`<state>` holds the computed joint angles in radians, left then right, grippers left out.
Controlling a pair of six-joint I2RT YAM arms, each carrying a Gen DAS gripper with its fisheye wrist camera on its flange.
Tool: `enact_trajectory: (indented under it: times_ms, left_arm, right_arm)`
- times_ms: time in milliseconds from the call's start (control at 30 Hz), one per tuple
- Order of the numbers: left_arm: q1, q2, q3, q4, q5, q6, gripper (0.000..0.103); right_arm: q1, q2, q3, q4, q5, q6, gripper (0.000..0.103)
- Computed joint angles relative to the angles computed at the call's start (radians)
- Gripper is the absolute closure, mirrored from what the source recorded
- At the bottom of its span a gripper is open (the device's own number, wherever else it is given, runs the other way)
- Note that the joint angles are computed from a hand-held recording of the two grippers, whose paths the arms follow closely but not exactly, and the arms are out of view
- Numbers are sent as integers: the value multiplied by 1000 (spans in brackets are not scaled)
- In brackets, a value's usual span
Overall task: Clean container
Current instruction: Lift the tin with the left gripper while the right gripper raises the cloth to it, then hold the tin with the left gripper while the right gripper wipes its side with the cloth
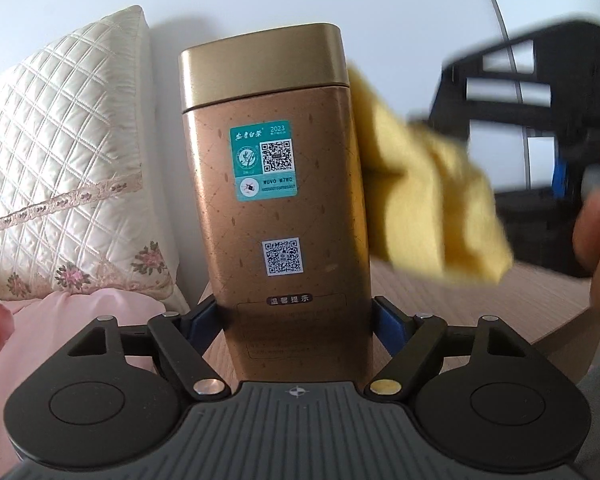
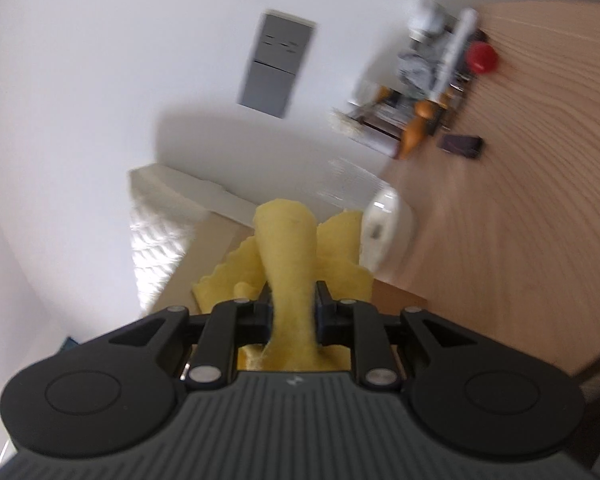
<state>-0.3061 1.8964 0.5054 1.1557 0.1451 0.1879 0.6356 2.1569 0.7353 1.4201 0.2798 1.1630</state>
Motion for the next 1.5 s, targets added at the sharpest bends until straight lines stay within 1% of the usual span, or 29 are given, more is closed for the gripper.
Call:
enact_trajectory:
  times_ms: [67, 167, 200, 267, 367, 433, 533, 633, 767, 833, 900, 1000, 1100, 1167, 1233, 1333, 1400, 1500]
  left_arm:
    - [0, -2, -1, -1, 0, -4, 21]
    - [-4, -6, -3, -6, -5, 1, 21]
    - [-7, -5, -5, -2, -11, 5, 21]
    - [-9, -7, -7, -3, -13, 3, 21]
    - [-14, -10, -13, 2, -18, 7, 21]
    - [-19, -11, -20, 9, -25, 13, 21]
    - [-23, -22, -26, 1, -28, 8, 21]
    - [-27, -29, -30, -4, -32, 8, 21]
    - [-29, -31, -34, -4, -35, 11, 21]
    - [-26, -29, -33, -3, -31, 11, 21]
    - [-24, -31, -31, -10, -29, 11, 21]
    - [-22, -31, -30, -12, -26, 11, 21]
    - [-22, -33, -32, -14, -26, 8, 21]
    - [-21, -43, -33, -24, -24, 6, 21]
    - [-20, -50, -33, -32, -23, 4, 21]
    - [-38, -52, -29, -39, -49, 0, 21]
    - [-38, -54, -29, -41, -48, -1, 21]
    - [-37, -62, -29, -50, -47, -1, 21]
  right_arm:
    - [11, -14, -2, 31, 10, -39, 81]
    - [24, -27, -5, 35, 32, -86, 81]
    - [24, -15, -7, 51, 35, -80, 81]
    - [16, -4, -11, 41, 30, -48, 82]
    - [12, -8, -5, -54, 43, -2, 82]
    - [9, 14, -4, -49, 39, 38, 82]
    - [12, 4, -3, -54, 44, 16, 82]
    - [19, -12, -4, -14, 51, -28, 81]
    - [37, -11, -16, 92, 65, -120, 81]
    - [35, 5, -16, 102, 63, -112, 81]
    - [29, 12, -18, 74, 59, -74, 81]
    - [21, 9, -19, -2, 55, -40, 82]
    - [19, 5, -13, -28, 53, -43, 82]
    - [24, -7, -14, -17, 60, -73, 82]
    - [31, -4, -19, 55, 60, -101, 81]
    - [36, -7, -23, 76, 66, -119, 81]
    - [39, -10, -25, 88, 71, -130, 81]
    - [40, -14, -22, 6, 87, -92, 81]
